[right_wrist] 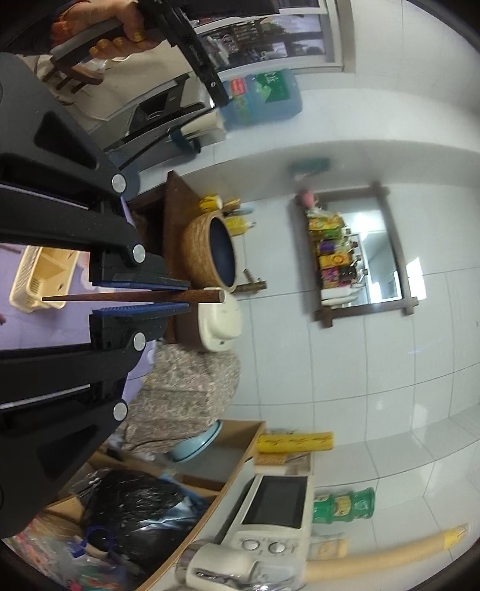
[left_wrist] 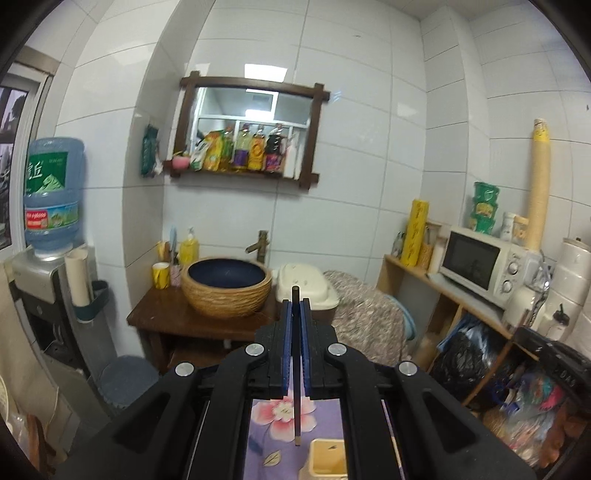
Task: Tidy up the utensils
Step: 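Lower the chopsticks into the holder and open both tools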
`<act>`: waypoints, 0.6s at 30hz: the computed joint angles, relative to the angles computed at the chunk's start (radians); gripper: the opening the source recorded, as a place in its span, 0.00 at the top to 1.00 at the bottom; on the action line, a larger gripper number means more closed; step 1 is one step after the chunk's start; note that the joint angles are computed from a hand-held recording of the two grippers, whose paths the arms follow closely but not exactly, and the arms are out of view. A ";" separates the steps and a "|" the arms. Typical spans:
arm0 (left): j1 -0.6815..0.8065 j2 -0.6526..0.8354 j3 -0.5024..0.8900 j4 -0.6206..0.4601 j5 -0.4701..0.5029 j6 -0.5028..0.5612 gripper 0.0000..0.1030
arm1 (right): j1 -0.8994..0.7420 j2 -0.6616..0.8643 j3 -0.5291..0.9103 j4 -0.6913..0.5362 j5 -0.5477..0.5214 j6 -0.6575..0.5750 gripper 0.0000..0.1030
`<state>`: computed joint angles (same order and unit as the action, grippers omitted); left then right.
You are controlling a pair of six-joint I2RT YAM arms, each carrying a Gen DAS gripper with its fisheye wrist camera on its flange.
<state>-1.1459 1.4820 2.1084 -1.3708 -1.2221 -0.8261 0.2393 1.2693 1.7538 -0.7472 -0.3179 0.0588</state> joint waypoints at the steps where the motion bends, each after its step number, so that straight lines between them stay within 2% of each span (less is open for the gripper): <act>1: 0.001 0.009 -0.004 0.048 0.004 0.035 0.94 | 0.024 0.012 0.012 0.006 0.016 0.007 0.92; 6: 0.046 -0.005 -0.172 0.270 0.080 0.125 0.94 | 0.092 0.009 -0.100 0.110 0.077 0.049 0.92; 10: 0.092 -0.024 -0.350 0.397 0.145 0.100 0.94 | 0.133 -0.005 -0.260 0.213 0.128 0.062 0.92; 18: 0.160 -0.049 -0.584 0.519 0.264 0.027 0.94 | 0.142 0.015 -0.431 0.299 0.126 0.095 0.92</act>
